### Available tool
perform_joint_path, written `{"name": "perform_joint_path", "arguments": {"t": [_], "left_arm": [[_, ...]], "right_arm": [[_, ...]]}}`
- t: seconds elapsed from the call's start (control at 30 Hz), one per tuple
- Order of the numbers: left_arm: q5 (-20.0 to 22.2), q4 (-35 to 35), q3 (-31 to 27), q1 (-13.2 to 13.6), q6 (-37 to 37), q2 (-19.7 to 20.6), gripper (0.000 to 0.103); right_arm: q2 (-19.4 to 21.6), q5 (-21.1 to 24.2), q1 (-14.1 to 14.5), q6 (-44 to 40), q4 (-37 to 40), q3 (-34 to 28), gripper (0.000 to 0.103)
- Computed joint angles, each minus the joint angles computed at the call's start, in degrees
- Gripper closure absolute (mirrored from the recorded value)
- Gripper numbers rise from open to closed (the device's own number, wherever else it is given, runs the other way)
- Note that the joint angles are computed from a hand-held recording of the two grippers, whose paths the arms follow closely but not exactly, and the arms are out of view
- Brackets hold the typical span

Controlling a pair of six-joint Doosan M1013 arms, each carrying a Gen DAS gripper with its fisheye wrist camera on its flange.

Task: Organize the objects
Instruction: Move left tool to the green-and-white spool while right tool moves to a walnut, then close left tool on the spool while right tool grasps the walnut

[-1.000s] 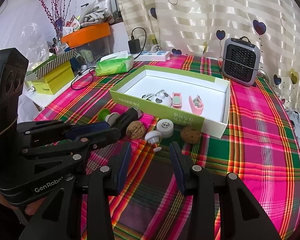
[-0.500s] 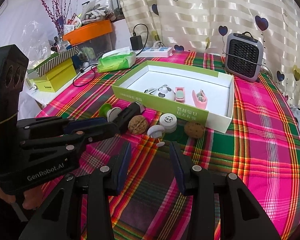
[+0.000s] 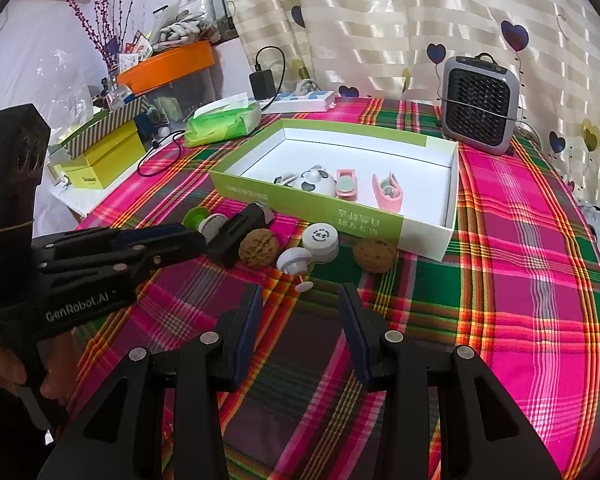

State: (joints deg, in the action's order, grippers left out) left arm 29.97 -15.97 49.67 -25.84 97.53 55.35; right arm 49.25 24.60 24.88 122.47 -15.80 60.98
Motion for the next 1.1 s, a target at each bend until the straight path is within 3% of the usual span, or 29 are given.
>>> {"name": "perform_joint_path", "arguments": {"t": [0.17,0.47,1.1], "left_arm": [[-1.34,3.24,0.15,0.15,-2.9,-0.02,0.073],[0.35,6.21,-2.13,0.18,-3.55,1.42,0.065],[4.39,7.51,-7.2,0.47,-5.01,4.32,0.065]], "right_arm": [[0.17,0.23,-0.25,1.27,-0.93,-0.21,0.062],[0.89,1.48,-0.9,2.24,-1.26,-1.22,0.062],[4.58,7.81,-1.92,1.13,0.08,-7.8,0.062]]}}
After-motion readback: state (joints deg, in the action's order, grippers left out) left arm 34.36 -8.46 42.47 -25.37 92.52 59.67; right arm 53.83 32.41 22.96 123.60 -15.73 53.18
